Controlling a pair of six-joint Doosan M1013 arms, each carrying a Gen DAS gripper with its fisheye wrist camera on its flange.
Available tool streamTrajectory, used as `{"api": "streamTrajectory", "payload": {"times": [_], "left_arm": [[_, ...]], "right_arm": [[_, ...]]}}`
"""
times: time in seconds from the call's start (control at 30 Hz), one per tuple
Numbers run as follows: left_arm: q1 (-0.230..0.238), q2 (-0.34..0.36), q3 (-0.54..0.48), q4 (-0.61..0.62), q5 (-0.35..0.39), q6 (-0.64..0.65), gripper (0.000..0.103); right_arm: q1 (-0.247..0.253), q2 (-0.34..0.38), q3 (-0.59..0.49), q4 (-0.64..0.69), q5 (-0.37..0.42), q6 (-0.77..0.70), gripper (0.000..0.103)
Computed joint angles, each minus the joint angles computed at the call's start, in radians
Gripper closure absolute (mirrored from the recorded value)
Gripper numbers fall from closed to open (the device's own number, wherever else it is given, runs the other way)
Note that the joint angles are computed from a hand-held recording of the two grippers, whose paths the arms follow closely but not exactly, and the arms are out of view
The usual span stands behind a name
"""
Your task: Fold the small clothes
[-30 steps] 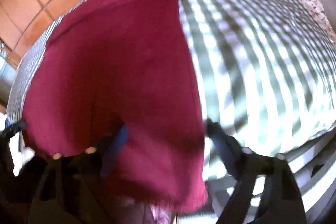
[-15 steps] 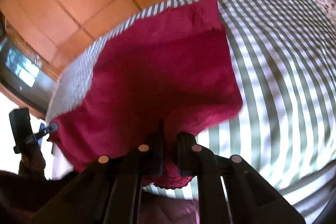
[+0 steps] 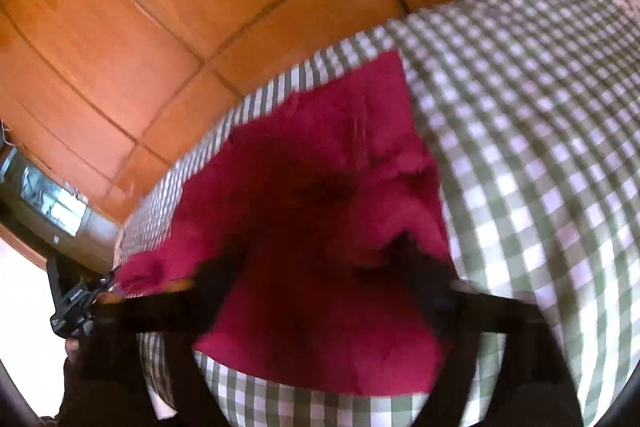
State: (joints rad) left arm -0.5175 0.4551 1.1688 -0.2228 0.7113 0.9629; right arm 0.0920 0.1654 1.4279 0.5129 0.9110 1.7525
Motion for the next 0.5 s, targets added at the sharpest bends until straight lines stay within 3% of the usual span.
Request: {"api": "streamTrajectory", "payload": {"times": [0.17,0.3,0.4,0.5], "left_arm": [[0.019,-0.045,0.102,-0.134,-0.023,0.148,0.02],[-0.017,-0.064,0.147,-0.079,0.009,0.227,0.027],[-0.035,-0.042,0.128,-0.095,0.059,0.283,0.039],[-0.049,-0.026,0.111,-0.046,0.062,0.266,0.046]], "right_arm": [[-0.005,-0.059,0.053,-0.076,0.049,0.029,0.004],[0.035,-0.077,0.089,-0.255,0.12,0.066,0.004],[0.031,-0.067,0.11,-0.246,0.073,0.107,0.013],[0.039,-0.045,0.102,-0.224,0.043,0.098,0.031]]}}
